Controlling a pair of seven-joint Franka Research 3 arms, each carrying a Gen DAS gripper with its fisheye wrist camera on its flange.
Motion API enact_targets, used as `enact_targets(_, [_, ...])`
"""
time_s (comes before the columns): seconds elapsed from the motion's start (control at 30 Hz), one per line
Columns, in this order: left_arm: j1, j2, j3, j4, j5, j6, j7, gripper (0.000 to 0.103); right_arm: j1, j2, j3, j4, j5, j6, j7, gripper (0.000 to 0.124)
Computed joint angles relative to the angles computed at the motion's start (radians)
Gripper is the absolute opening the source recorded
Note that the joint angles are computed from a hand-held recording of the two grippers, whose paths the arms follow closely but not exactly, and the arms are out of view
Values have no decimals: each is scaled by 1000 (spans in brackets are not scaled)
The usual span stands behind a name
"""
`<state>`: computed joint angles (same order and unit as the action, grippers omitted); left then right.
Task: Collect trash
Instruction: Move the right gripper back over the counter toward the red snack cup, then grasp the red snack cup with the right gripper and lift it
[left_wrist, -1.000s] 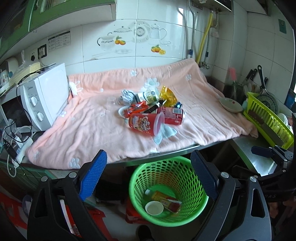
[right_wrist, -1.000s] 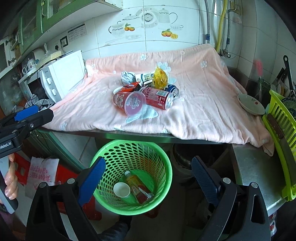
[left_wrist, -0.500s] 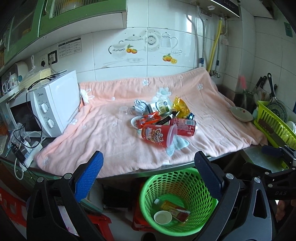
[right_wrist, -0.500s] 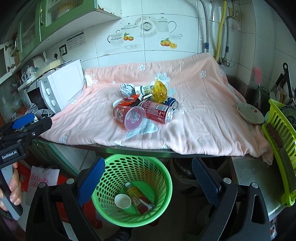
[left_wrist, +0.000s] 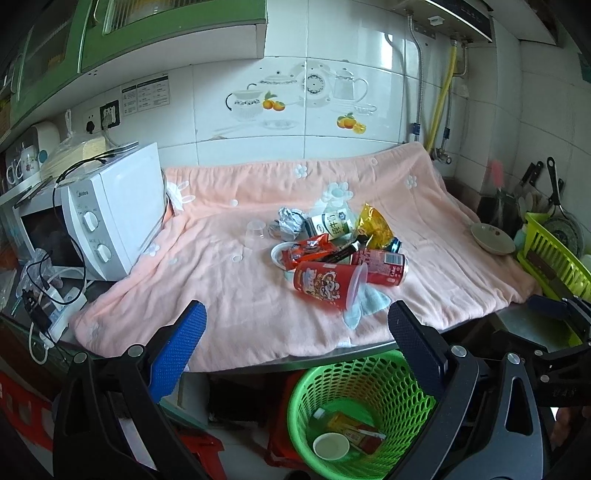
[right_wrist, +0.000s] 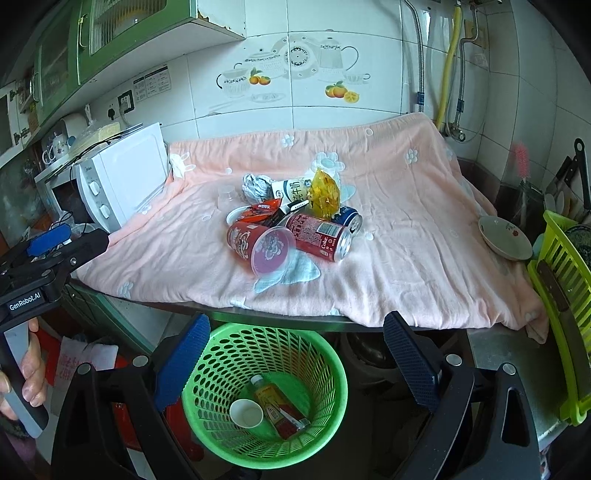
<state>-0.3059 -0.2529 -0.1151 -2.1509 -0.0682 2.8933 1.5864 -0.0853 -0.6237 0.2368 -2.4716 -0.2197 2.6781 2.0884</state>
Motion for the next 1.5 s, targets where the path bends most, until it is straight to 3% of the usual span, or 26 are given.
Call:
enact_targets(0.43, [51,83,-18,91,24,-8,-22,97,9,129,-16,90,-24,19,-7,92])
enact_targets(0.7, [84,142,-31,152,32,-24,-25,97,50,242,-51,168,-34,35,-38,92])
enact_targets(0.93, [116,190,-40,198,34,-37,-30,97,108,364,-99,284,-34,-1,-117,92])
enact_targets(1.2, [156,253,-47,259,38,-51,-39,97,199,564,-176,519,22,-152,-336,92])
enact_targets(1.5, [200,330,-59,337,26,-80,-22,97,261,826,-230,873,81,-405,-581,92])
